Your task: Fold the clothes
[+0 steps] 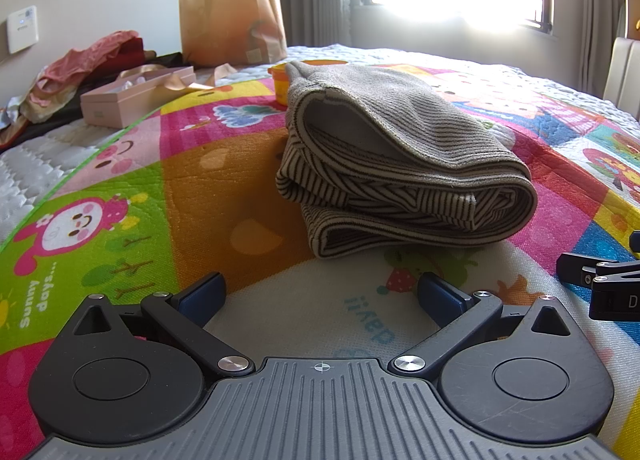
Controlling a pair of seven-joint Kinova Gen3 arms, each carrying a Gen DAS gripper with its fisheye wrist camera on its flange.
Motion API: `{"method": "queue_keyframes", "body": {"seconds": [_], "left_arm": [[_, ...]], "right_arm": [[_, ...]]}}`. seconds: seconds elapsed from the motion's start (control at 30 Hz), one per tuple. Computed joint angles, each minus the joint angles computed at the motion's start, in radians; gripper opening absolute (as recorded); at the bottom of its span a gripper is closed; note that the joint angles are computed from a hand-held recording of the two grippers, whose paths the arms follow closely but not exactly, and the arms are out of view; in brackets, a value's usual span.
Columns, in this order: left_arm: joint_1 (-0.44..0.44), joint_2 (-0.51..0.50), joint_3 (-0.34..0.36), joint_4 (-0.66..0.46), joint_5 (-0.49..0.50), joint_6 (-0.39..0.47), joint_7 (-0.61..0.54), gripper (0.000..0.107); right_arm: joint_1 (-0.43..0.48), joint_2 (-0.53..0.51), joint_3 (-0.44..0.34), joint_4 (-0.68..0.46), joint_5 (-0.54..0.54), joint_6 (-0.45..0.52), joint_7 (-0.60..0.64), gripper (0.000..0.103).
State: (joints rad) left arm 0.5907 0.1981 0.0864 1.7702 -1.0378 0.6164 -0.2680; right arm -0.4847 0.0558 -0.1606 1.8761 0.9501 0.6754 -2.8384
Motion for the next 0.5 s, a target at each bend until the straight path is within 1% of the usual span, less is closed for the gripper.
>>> {"method": "queue_keyframes", "body": {"seconds": [0.2,0.33,0.4,0.5], "left_arm": [[-0.008,-0.002,0.002,-0.001,0.016,-0.008,-0.013,0.103],[0.008,0.007,0.001,-0.008,-0.003,0.016,-0.007,0.103],[0.006,0.007,0.001,-0.008,0.0,0.014,-0.008,0.103],[0.005,0.009,0.002,-0.013,0.006,0.016,-0.018,0.103]], "right_arm": [[0.0,0.0,-0.001,-0.001,-0.001,0.001,0.0,0.103],[0.0,0.0,-0.001,-0.001,-0.001,0.002,0.001,0.103],[-0.001,-0.001,-0.001,0.0,0.001,0.001,-0.001,0.103],[0.0,-0.002,0.0,0.013,0.026,-0.013,-0.029,0.103]]}}
